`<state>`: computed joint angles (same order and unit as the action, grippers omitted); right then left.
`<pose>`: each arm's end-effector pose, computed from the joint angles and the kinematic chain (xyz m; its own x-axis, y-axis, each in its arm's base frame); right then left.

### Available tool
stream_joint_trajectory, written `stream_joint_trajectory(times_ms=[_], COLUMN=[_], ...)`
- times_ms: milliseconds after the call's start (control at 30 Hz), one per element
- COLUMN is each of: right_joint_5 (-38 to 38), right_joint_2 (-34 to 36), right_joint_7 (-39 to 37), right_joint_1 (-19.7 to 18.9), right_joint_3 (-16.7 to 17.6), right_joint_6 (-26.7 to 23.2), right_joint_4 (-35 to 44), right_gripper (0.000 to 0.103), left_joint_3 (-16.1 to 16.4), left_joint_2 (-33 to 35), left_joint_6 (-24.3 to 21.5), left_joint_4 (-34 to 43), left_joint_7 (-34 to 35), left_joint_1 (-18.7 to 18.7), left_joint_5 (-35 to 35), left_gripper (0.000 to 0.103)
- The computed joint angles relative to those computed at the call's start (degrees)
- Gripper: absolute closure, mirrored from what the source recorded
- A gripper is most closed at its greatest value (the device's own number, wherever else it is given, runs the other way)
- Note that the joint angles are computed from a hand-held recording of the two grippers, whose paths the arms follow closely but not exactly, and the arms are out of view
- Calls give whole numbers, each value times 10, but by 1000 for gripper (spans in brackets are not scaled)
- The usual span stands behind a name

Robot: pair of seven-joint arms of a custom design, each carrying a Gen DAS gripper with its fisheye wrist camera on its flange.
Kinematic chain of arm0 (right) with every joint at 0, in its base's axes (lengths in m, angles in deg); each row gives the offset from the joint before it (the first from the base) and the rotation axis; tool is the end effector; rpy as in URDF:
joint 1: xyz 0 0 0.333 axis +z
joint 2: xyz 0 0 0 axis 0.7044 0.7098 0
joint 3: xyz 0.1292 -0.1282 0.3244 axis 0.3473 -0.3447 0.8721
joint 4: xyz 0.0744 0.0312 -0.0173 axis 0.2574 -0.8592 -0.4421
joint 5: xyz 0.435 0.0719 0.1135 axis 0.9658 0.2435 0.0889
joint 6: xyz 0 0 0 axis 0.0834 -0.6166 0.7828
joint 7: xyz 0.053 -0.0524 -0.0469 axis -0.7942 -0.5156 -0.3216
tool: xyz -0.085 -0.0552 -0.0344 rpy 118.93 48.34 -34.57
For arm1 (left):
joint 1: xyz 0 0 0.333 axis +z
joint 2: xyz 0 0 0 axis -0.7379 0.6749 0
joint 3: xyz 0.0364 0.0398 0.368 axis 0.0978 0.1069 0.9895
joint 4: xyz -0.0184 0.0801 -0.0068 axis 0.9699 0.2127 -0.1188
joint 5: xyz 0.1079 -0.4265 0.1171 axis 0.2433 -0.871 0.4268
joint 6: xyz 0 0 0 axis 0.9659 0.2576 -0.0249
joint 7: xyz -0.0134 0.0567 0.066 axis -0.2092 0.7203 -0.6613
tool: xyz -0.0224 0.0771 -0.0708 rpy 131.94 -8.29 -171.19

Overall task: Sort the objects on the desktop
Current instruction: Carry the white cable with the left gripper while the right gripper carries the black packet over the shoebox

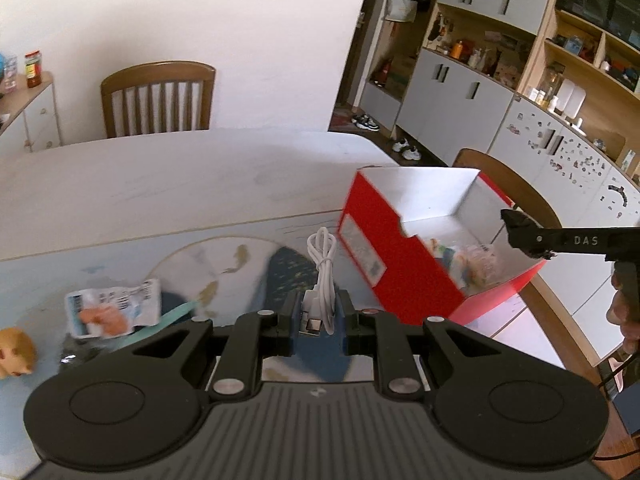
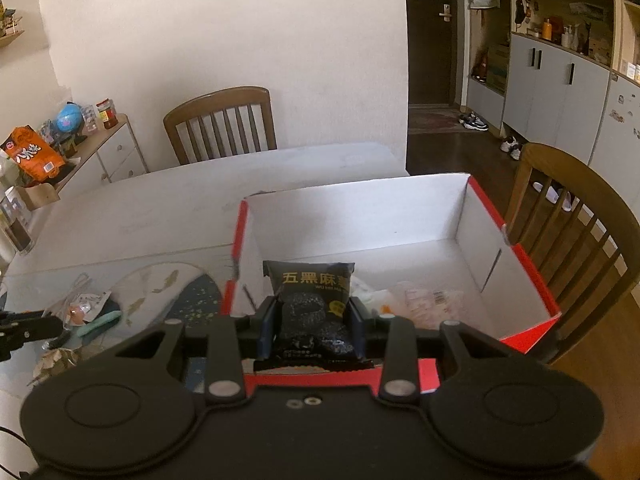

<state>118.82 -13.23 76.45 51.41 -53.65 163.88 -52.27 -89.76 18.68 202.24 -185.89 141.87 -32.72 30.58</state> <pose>0.6480 0.1306 0.3600 0.1332 -0.9846 -0.1131 -0.7009 -0.0129 -0.7131 0.6520 -0.2553 0.3517 -0.4095 -0.8881 0.2085 -0.6758 0.1418 -0.7233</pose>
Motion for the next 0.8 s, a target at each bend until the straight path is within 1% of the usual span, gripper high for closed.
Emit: stream_joint_trajectory(times_ms=[67,100,200,300,367,500,667,733,800], right_joint_5=[-1,0,10,23,32,53,72,77,79], right_joint_2=[2,4,8,11,13,20,29,34,39], right_joint_7=[-13,-21,-54,-81,-98,-128,-150,-154,-156], right_joint_1=[-30,-44,-98,-123,-125,-121,-96,-86,-75], right_joint_3=[23,34,81,98,93,78,41,26,11], right_joint_6=[-4,-6,-8,-16,-21,-33,-49,-57,-64], right_joint_4=[3,4,8,13,19,33,51,59,67], right_gripper=[67,67,67,67,67,67,67,67,67], left_joint_3=[11,11,25,34,30,31,35,32,36], left_joint_2=[3,7,13,21,31,51,84,100,111], left_joint_6=[-3,-7,-14,-22,-30,-44,-69,-83,-94], left_joint_4=[9,16,34,51,66,100,151,175,194], left_joint_7=[-2,-1,2,10,20,44,84,103,120], left_joint_1=[-20,-25,-56,-79,-86,-111,-144,-153,-167], left_joint_5=[-2,-3,-10,-18,-25,-39,-59,-71,-82], left_gripper=[86,86,86,86,86,86,86,86,86])
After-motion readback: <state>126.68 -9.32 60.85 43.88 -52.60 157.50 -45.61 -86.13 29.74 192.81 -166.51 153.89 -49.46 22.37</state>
